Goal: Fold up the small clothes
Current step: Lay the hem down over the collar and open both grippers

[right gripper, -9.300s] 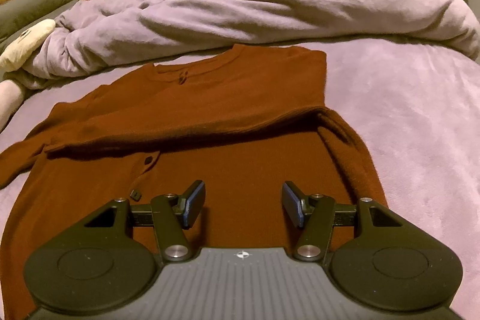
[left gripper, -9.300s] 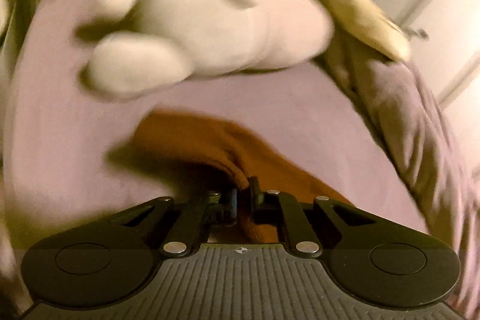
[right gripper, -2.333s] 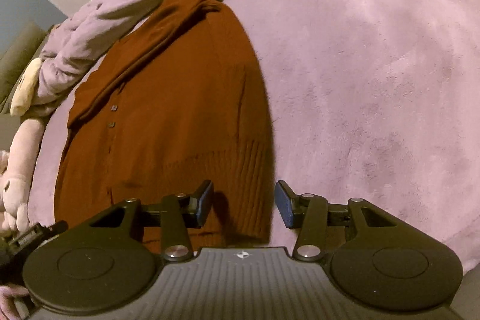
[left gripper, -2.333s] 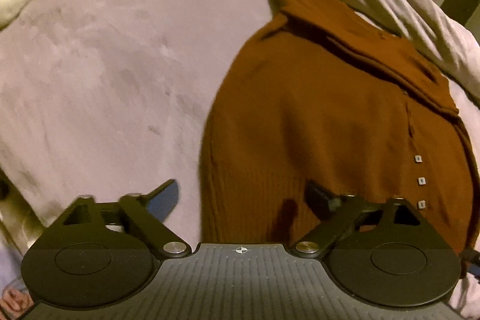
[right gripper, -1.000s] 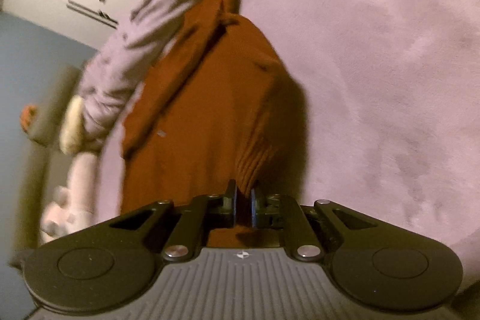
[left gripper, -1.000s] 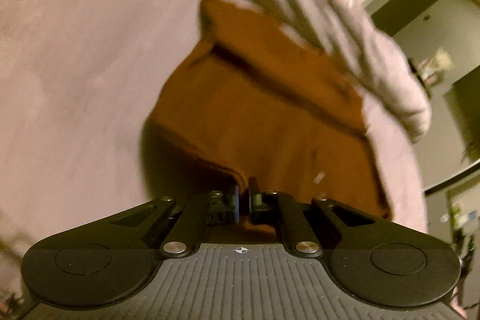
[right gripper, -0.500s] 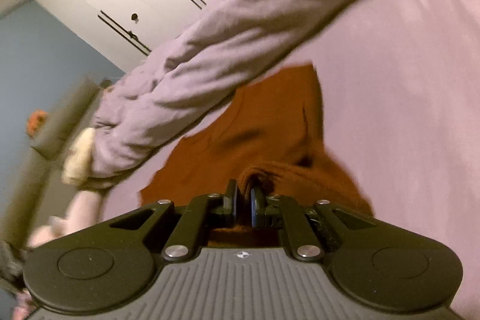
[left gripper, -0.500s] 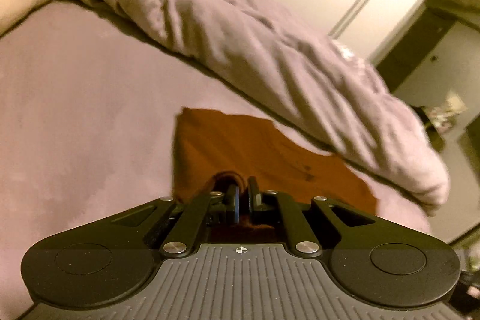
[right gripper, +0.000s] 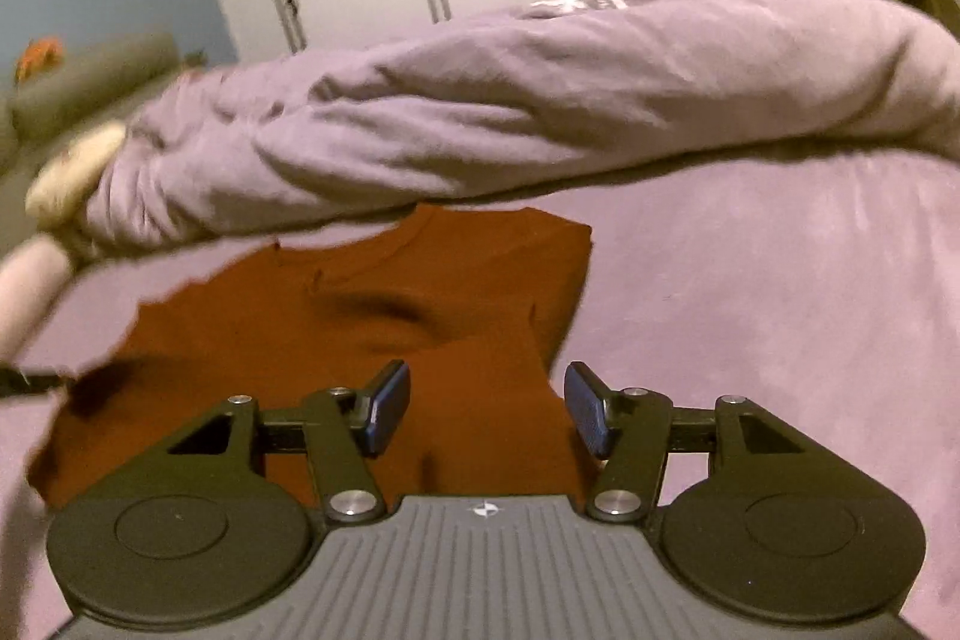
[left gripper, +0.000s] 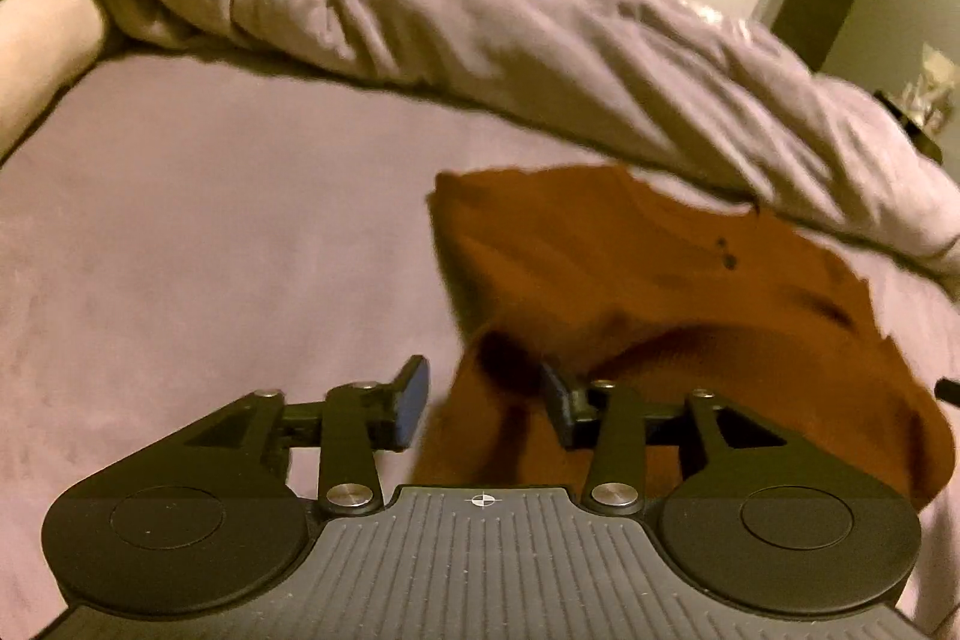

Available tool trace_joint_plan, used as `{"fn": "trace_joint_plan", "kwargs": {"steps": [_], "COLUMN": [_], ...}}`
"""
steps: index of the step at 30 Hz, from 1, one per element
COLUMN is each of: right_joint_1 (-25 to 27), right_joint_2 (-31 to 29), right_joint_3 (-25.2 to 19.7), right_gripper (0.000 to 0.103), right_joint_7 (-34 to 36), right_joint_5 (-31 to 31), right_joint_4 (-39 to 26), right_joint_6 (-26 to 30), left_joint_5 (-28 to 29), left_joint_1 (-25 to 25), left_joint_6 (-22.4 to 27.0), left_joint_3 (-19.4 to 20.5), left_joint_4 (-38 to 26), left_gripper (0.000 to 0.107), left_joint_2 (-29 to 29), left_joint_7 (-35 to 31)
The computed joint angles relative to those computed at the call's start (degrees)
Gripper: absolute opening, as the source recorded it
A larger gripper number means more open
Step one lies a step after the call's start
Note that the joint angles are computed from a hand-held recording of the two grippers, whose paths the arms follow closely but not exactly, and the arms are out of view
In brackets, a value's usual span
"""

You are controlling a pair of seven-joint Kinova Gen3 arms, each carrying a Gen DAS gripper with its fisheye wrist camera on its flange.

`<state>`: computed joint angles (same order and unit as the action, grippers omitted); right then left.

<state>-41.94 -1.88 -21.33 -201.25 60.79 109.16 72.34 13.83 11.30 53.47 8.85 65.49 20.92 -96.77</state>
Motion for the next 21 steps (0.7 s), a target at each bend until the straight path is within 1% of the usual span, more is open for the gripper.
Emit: {"fn": "trace_joint_plan", "kwargs": {"steps": [1,3,5,6,8,10,11,12,13,14,15,16,17,18,19,21], "right_joint_1": [0.4,1.42,2.55,3.31,4.85,6.37,7.04,7.53,7.79,7.8,7.7,7.51,7.01,6.58,6.18,5.1], "right_joint_2": [0.25,0.55,1.43,1.62,1.91,1.79,1.77,1.94,2.24,2.48,2.68,3.01,3.35,3.51,3.8,3.53], "right_joint_3": [0.52,1.68,2.77,3.55,4.93,6.0,6.37,6.53,6.54,6.43,6.32,6.21,5.93,5.8,5.73,5.4], "right_gripper": [0.057,0.057,0.057,0.057,0.059,0.063,0.063,0.063,0.063,0.06,0.049,0.038,0.034,0.025,0.019,0.01], "right_joint_7": [2.17,5.32,6.99,7.69,8.74,9.42,9.58,10.0,10.2,10.14,10.51,11.16,11.36,11.72,12.5,12.04], "right_joint_5": [-0.79,-2.12,-2.83,-3.32,-4.29,-5.48,-5.91,-6.26,-6.27,-5.93,-5.76,-5.9,-5.49,-5.0,-4.86,-3.79], "right_joint_4": [-0.29,-0.69,-1.42,-1.63,-2.02,-1.94,-1.79,-1.89,-2.01,-2.06,-2.19,-2.64,-2.9,-2.88,-3.3,-3.02], "right_joint_6": [-0.69,-2.78,-4.19,-5.61,-8.84,-12.29,-13.93,-14.64,-14.76,-14.55,-14.26,-13.41,-12.05,-11.4,-10.31,-8.97], "left_joint_5": [-0.16,0.78,2.08,2.41,2.75,2.08,2.13,2.12,1.17,-0.7,-2.65,-4.69,-6.06,-6.5,-6.8,-7.96], "left_joint_1": [-0.09,-0.52,-0.83,-0.7,-0.32,0.72,1.02,1.06,2.09,3.55,4.81,5.99,6.68,6.68,6.62,7.18], "left_joint_6": [1.68,3.5,3.94,4.21,4.95,6.86,7.45,7.39,7.48,7.02,6.98,7.37,7.93,8.25,8.59,7.83], "left_joint_3": [0.12,0.66,1.25,1.32,1.48,1.01,0.92,1.21,0.48,-0.5,-1.28,-2.01,-2.34,-2.2,-1.99,-1.97], "left_joint_4": [-1.25,-2.77,-3.7,-4.37,-6.3,-9.39,-10.39,-10.71,-11.13,-11.08,-11.06,-11.41,-11.72,-11.81,-11.91,-11.28], "left_gripper": [0.056,0.057,0.069,0.071,0.072,0.072,0.067,0.063,0.059,0.047,0.039,0.027,0.018,0.012,0.01,0.01], "left_joint_2": [0.91,2.39,3.68,4.39,6.17,8.32,8.98,9.21,9.18,8.86,8.53,8.4,8.27,8.04,7.75,6.74], "left_joint_7": [-0.32,-1.15,-2.06,-2.1,-2.22,-0.93,-0.23,0.15,0.83,1.91,2.82,3.7,4.37,4.55,4.49,4.49]}}
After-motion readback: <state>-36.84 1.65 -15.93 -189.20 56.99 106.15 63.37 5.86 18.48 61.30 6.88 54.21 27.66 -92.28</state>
